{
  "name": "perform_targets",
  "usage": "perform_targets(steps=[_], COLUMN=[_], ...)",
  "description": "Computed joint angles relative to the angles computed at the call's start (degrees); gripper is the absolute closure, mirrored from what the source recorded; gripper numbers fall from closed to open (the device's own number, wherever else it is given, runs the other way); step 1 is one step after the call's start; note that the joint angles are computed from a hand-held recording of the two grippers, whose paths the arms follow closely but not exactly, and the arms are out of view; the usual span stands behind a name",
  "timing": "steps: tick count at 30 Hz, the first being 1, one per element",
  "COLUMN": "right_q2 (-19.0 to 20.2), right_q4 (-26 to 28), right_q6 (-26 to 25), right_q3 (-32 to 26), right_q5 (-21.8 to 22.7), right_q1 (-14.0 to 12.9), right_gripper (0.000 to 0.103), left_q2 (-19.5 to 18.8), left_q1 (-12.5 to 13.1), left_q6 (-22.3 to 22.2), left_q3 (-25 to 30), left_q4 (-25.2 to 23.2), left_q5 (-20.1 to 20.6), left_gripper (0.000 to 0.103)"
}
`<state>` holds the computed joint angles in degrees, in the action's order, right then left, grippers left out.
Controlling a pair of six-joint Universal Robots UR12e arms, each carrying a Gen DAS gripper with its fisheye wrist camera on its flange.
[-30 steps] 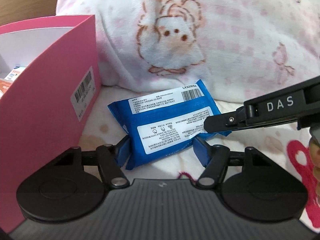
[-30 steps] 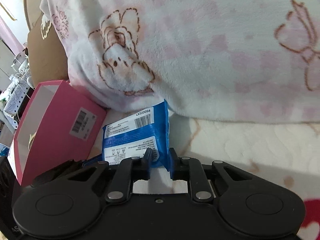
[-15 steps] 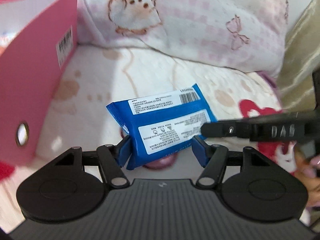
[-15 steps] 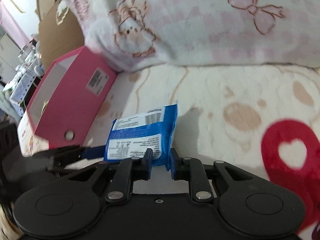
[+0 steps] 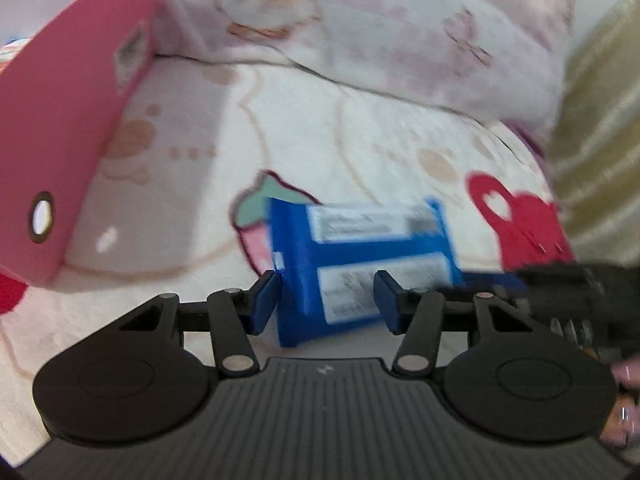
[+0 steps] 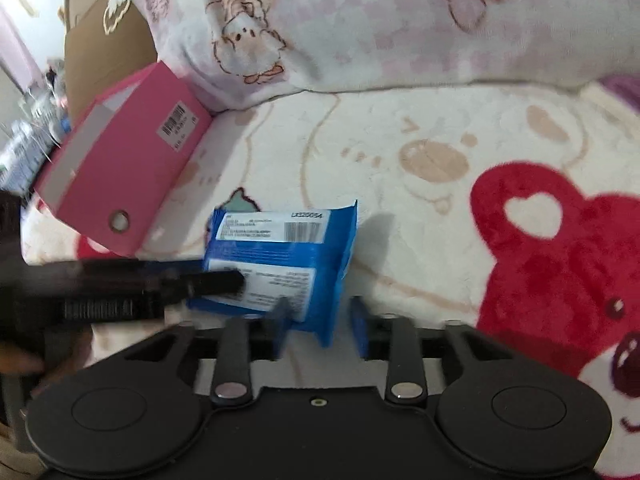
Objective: Organize objects
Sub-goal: 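Close the left gripper on the blue packet's edge and lift it, then carry the blue packet with the left gripper over the pink box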
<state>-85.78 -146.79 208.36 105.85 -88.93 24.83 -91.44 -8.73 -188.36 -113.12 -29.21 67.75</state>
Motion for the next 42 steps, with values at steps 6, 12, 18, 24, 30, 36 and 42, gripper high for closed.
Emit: perform_targets(steps=[6,12,18,24,30,36,42], right_q2=[0.7,2.2,2.8,3.2,3.5,2.7,2.4], right_q4=[-4.3,-2.4,-0.7,-0.6,2.8,4.5,5.7], right_q6=[-1.0,-0.2,-2.1,-2.7,-3.5,-0.9,-0.4], right_q3=[0.5,-1.2,-2.4,-3.1,-4.5,-5.0,-5.7], right_q5=[-1.9,-6.3,-9.8,-11.4,-11.8,-10.1,-10.4], right_q1=[0.8,3.0,4.8,6.3,7.5,8.1,9.6], right_gripper=[0.052,0.057,0.052,0.048,0.047,0.037,0.031], left_q2=[-1.0,-0.6,0.5,2.1,3.0,5.1,6.6], left_q1=[1.2,2.1,2.2,2.2,1.8,1.9,2.1], left_q6=[-2.1,-3.3,-4.2,-3.7,-1.0,1.9,4.4], left_q3=[-1.3,-1.8,-1.9,-2.1,-1.2,-0.5,0.8], left_q4=[5.9,5.0,1.8,-0.8,-6.4,-12.1,-17.7], left_q5=[-1.8,-6.2,-6.8,-6.0,-3.9,-4.2,-3.8], left_gripper=[0.061,0.069,0.069,0.067,0.065,0.062,0.055])
